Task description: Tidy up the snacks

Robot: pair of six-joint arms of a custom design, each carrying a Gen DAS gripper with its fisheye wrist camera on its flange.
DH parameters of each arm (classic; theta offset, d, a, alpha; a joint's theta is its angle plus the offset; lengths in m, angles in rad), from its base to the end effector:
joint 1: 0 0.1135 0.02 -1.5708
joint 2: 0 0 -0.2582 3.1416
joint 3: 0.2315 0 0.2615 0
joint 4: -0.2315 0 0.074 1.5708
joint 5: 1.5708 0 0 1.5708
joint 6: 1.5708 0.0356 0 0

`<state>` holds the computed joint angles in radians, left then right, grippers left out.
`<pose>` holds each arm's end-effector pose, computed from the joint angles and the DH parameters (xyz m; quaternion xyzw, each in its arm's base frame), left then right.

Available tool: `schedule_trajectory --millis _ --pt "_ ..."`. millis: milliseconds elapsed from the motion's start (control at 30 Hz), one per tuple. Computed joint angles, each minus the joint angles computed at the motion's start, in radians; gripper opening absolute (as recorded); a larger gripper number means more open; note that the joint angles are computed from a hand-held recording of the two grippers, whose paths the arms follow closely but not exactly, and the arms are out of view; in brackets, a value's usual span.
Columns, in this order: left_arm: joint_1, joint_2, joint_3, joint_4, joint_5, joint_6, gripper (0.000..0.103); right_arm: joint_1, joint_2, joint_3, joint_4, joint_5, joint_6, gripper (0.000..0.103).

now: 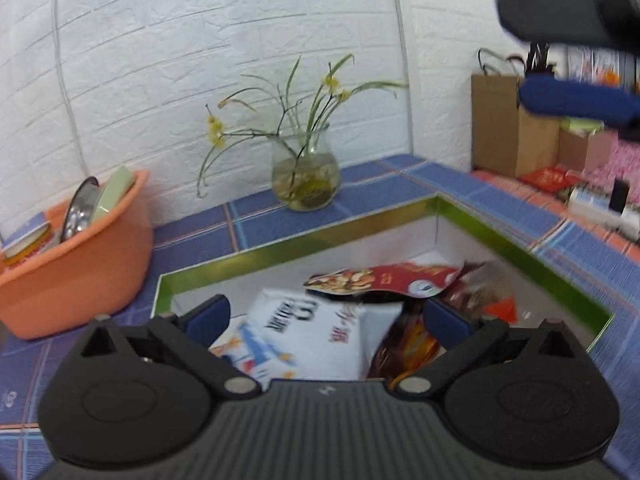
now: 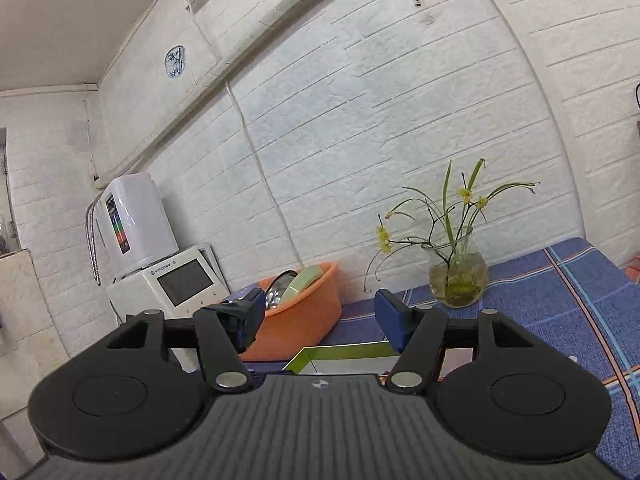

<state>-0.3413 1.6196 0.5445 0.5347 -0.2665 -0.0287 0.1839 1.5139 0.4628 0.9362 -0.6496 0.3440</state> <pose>0.2852 -0.0914 0.1203 0.0696 0.8622 0.0238 0.5013 0.2767 0.0734 0.1684 -0.1551 0.7222 0.3945 0.5466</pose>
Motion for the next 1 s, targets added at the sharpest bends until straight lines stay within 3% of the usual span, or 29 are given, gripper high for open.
schedule_trajectory --millis 100,200,267,333,433,500,600,700,800,900,1000 --pt "0.029 -0.095 -0.071 0.034 0.103 -0.055 0.103 -0.005 0.003 0.004 0.0 -0.005 0.006 0.101" --pt "0.008 -0.222 -0.167 0.08 0.051 -0.09 0.103 0.0 0.005 0.011 -0.019 0.002 0.01 0.101" --pt "-0.043 -0.302 -0.199 0.027 -0.076 -0.129 0.103 0.008 -0.001 0.015 -0.047 0.013 0.003 0.101" --pt "-0.123 -0.366 -0.212 -0.068 -0.274 -0.194 0.103 0.029 -0.023 0.01 -0.084 0.073 -0.012 0.101" --pt "-0.25 -0.408 -0.22 -0.239 -0.557 -0.357 0.103 0.105 -0.086 0.01 -0.202 0.269 -0.074 0.101" --pt "-0.312 -0.429 -0.218 -0.379 -0.649 -0.477 0.103 0.169 -0.129 0.01 -0.292 0.411 -0.145 0.101" --pt "-0.351 -0.456 -0.218 -0.538 -0.655 -0.608 0.103 0.24 -0.194 -0.038 -0.36 0.522 -0.235 0.101" --pt "-0.384 -0.474 -0.227 -0.639 -0.612 -0.751 0.103 0.257 -0.283 -0.098 -0.434 0.481 -0.281 0.102" --pt "-0.406 -0.495 -0.266 -0.608 -0.575 -0.802 0.103 0.278 -0.402 -0.129 -0.596 0.514 -0.296 0.103" --pt "-0.472 -0.486 -0.308 -0.543 -0.632 -0.868 0.103 0.296 -0.548 -0.234 -0.628 0.608 -0.27 0.103" --pt "-0.509 -0.43 -0.299 -0.514 -0.653 -0.864 0.103 0.353 -0.637 -0.305 -0.652 0.756 -0.268 0.103"
